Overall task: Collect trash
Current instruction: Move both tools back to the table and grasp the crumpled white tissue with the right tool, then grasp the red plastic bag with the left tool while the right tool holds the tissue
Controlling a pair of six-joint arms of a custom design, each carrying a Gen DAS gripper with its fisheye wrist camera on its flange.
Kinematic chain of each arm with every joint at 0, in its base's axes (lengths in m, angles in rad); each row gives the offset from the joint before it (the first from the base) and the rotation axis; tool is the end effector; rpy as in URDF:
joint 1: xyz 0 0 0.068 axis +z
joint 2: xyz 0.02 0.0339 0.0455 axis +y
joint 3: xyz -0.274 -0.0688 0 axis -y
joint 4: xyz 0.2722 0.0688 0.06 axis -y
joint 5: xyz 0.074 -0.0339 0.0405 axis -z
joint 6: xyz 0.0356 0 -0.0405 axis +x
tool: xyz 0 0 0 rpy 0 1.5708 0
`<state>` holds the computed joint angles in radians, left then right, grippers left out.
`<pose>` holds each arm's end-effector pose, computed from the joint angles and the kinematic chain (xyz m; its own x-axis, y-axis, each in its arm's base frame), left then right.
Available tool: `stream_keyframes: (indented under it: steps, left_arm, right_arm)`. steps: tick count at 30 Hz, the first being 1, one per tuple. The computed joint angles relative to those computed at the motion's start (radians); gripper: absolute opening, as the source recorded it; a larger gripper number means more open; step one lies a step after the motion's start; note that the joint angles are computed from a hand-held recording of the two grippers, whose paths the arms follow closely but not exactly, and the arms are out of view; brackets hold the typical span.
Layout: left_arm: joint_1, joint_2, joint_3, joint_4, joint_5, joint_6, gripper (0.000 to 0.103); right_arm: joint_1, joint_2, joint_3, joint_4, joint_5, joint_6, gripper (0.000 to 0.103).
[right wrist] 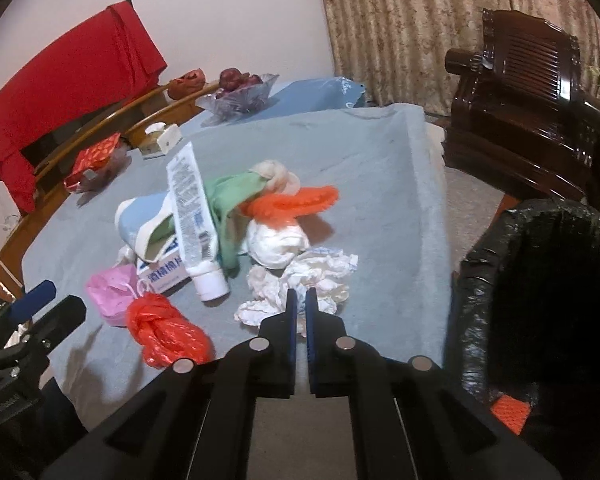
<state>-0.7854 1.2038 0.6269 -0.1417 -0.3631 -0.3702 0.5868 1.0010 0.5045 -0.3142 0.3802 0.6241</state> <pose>0.1951 -0.1772 0.2005 -0.6047 0.1264 -0.7863 0.2716 0.9609 -0.0544 0.1854 0.1074 0.1897 -0.6658 0.2089 -0.7163 0.1082 0.9769 0.1844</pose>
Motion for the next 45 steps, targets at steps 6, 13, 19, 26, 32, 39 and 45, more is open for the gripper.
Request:
stream_keyframes:
  steps: [6, 13, 19, 26, 32, 39, 45]
  left_arm:
    - [0.000, 0.005, 0.001, 0.003, -0.006, -0.001, 0.084]
    - [0.042, -0.004, -0.008, 0.001, 0.001, -0.009, 0.084]
    - [0.044, 0.009, -0.004, 0.007, 0.003, -0.007, 0.084]
    - [0.032, 0.031, 0.005, 0.014, 0.008, -0.009, 0.084]
    - [-0.009, 0.059, 0.016, 0.026, 0.008, -0.014, 0.082]
    - [-0.067, 0.142, 0.051, 0.047, 0.020, -0.036, 0.077]
    - [-0.099, 0.252, 0.091, 0.079, 0.003, -0.050, 0.070]
  right_arm:
    - [0.002, 0.050, 0.009, 0.024, -0.003, -0.013, 0.030]
    - [-0.006, 0.148, 0.054, 0.051, 0.004, -0.039, 0.058]
    - [-0.041, 0.236, 0.081, 0.050, -0.012, -0.046, 0.032]
    - [-0.085, 0.172, 0.047, 0.046, -0.051, -0.070, 0.013]
    - [-0.068, 0.018, 0.011, -0.025, -0.019, -0.044, 0.012]
    - [-0.050, -0.152, 0.008, -0.157, 0.032, -0.038, 0.012]
    - [-0.065, -0.233, -0.015, -0.215, 0.030, -0.030, 0.012]
